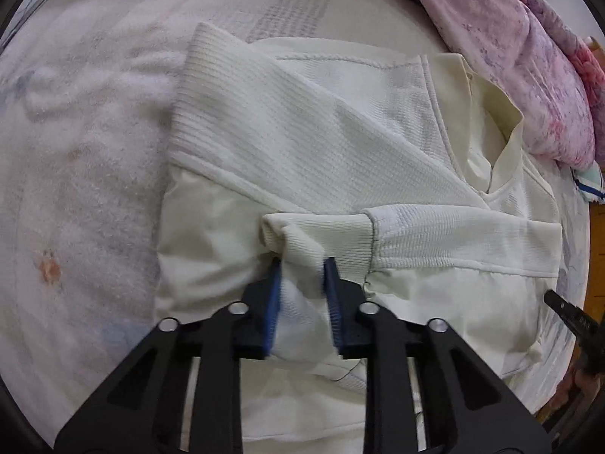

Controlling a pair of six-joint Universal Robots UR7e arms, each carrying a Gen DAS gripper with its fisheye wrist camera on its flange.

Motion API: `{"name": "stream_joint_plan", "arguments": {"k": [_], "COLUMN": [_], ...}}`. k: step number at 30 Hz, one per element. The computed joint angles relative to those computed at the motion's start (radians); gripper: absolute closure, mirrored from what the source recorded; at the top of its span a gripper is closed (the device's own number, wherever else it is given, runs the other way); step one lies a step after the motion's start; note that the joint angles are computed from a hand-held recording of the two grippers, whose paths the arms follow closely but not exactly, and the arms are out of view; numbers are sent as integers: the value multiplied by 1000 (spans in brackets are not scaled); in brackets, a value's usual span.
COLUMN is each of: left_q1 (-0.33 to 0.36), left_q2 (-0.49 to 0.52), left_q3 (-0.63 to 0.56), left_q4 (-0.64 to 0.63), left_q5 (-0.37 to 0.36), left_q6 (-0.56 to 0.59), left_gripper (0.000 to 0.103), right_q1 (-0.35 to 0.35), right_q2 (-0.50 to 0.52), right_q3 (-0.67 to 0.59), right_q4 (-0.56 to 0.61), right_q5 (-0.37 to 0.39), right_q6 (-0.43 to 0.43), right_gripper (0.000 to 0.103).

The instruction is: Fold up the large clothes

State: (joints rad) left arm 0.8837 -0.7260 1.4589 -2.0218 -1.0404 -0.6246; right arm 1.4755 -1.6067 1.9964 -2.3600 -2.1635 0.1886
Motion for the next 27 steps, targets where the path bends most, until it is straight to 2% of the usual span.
{"name": "stream_joint_plan", "arguments": {"k": [5, 7, 8, 9, 10, 12, 14, 16, 18, 20, 23, 25, 26, 27], "left_q1": [-9, 6, 6, 6, 15, 36, 24, 16, 11, -6, -19, -20, -19, -21], "left_q2": [-28, -42, -44, -39, -44, -41, -17, -3, -19, -40, -47, -16, 9, 44], "left_q3": [-1, 2, 1, -11, -12, -20, -34, -49, -47, -43, -25, -40, -62, -91], "left_q4": [65, 91, 110, 151, 151, 149, 187, 204, 162, 91, -91, -143, -126, -75], "left_q5": [101, 102, 125, 161, 158, 115, 156, 175, 158, 136, -8, -129, -152, -146], "left_q6": [26, 16, 6, -12, -20, -28, 10, 15, -10, -20, 13, 67, 92, 97], "left_gripper": [90, 91, 94, 103, 103, 103, 103, 103, 103, 103, 102, 103, 102, 102], "right_q1": [22, 35, 41, 48, 57, 67, 72, 51, 43, 18, -20, -12, -4, 2], "right_q2": [90, 142, 164, 189, 223, 273, 315, 309, 293, 271, 262, 274, 278, 272], "right_q3": [-61, -94, -109, -125, -151, -181, -205, -214, -221, -231, -242, -250, -254, -252], "right_q4": [-16, -9, -2, 9, 39, 64, 80, 81, 78, 92, 116, 125, 127, 113], "right_q5": [84, 123, 146, 161, 169, 157, 89, 101, 75, 81, 126, 105, 92, 85], "right_q6": [-39, -68, -80, -92, -107, -126, -150, -140, -139, -126, -111, -128, -141, -146], "right_gripper": [98, 98, 98, 98, 98, 98, 103, 103, 103, 103, 103, 103, 103, 103]}}
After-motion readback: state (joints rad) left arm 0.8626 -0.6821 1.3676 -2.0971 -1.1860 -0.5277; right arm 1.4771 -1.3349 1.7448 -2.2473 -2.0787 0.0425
